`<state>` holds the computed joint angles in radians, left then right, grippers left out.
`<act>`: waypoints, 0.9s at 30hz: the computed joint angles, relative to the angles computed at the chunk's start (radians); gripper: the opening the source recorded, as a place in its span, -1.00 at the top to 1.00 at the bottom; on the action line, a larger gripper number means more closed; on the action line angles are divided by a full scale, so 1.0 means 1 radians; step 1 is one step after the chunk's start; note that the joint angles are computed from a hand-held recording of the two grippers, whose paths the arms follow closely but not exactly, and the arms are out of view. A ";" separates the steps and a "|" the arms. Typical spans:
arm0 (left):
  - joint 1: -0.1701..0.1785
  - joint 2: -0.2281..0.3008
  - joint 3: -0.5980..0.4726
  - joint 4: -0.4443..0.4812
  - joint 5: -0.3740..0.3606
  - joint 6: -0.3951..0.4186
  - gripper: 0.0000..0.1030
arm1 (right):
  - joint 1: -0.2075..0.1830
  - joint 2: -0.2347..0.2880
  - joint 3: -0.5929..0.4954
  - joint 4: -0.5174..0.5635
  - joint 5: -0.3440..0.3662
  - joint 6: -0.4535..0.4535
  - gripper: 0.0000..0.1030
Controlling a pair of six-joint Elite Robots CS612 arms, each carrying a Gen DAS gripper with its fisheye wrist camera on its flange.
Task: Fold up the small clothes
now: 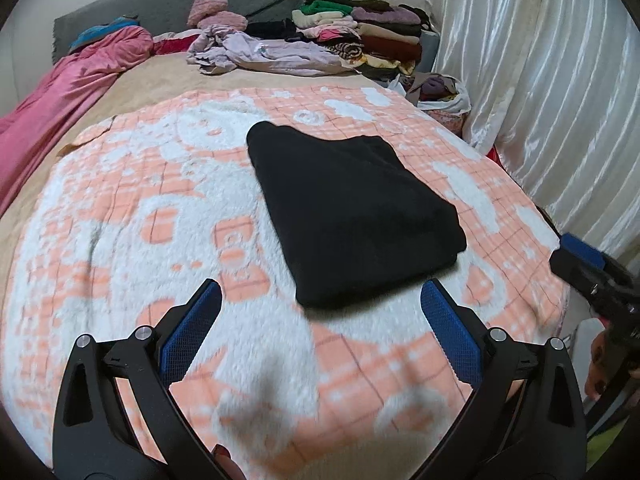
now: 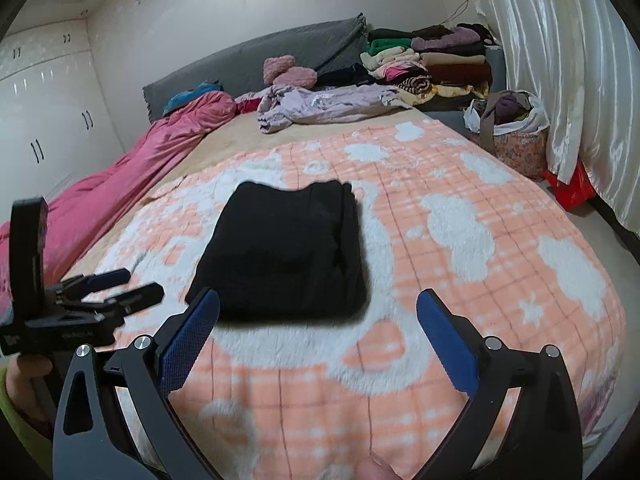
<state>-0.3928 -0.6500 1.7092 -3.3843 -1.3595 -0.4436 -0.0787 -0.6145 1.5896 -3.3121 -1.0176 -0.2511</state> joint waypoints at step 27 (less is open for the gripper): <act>-0.011 0.003 0.074 -0.030 -0.010 -0.066 -0.82 | 0.014 0.006 0.058 0.032 -0.082 -0.029 -0.91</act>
